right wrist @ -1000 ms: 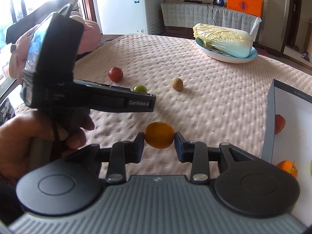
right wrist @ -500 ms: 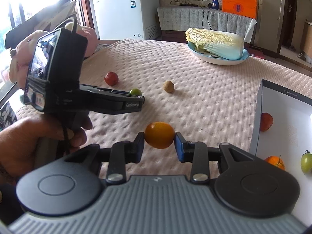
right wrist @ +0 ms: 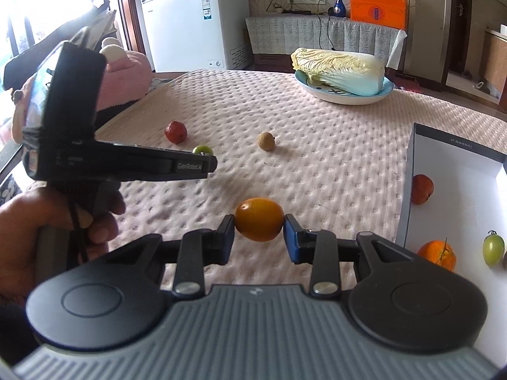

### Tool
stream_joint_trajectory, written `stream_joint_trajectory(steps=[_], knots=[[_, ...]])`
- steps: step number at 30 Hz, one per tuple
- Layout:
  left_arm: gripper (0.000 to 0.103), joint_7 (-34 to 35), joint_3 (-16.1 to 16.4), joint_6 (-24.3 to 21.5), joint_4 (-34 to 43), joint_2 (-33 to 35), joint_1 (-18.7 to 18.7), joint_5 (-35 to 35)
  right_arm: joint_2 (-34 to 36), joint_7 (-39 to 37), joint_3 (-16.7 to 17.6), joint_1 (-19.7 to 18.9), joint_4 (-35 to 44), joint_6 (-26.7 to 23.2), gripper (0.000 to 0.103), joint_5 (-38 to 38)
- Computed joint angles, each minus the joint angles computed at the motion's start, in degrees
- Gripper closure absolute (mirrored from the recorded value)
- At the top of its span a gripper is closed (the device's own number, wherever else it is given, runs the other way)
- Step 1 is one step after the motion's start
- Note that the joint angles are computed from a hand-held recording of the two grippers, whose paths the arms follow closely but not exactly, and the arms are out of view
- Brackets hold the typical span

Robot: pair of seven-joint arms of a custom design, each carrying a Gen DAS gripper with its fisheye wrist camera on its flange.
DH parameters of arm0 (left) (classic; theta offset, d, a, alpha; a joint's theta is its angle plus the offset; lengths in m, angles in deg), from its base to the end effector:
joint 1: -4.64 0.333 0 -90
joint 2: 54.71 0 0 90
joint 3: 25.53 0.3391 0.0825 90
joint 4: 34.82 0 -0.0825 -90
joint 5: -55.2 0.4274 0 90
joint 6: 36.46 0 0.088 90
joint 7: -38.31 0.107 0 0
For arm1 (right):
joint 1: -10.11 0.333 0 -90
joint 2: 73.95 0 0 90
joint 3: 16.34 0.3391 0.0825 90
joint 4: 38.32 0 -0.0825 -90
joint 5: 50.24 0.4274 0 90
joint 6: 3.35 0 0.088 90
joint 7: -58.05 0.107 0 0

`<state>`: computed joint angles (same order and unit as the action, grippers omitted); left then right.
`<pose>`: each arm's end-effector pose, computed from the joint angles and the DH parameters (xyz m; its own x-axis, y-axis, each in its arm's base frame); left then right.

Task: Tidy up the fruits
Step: 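Lift the orange and green fruit and carry them toward the white box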

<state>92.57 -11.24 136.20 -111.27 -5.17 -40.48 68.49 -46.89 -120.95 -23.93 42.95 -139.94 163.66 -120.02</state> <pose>0.6776 -0.5022 0.3052 -0.3331 -0.9388 0.0876 -0.6413 0.1574 -0.7509 0.6240 0.3699 0.3329 0.0467 -0.9956 -0.0818 -0.6576 0.0310 -0.7527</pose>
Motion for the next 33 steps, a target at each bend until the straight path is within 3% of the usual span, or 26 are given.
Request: stream_joint_trajectory(steps=[12, 22, 27, 30, 33], knots=[[0.076, -5.1, 8.6, 5.0, -12.3, -7.3, -8.6, -0.1, -2.4, 6.5, 0.8, 1.1, -1.9, -1.8, 0.067, -6.5], [0.076, -5.7, 13.1, 7.0, -18.8, -11.0, -15.3, -2.9, -5.8, 13.8, 3.8, -0.7, -5.4, -2.9, 0.067, -13.6], [0.076, -3.5, 14.1, 7.3, -19.1, -11.0, -17.2, -4.5, -7.0, 15.9, 5.5, -2.3, -6.5, -3.3, 0.067, -16.8], [0.076, -2.0, 11.5, 6.1, -17.6, -10.7, -15.1, -5.4, -7.5, 15.8, 6.3, -3.3, -7.3, -3.5, 0.067, -17.0], [0.076, -2.4, 11.6, 4.7, -15.8, -9.7, -14.9, -4.7, -8.3, 17.0, 6.6, -3.9, -8.1, -3.7, 0.067, -18.4]])
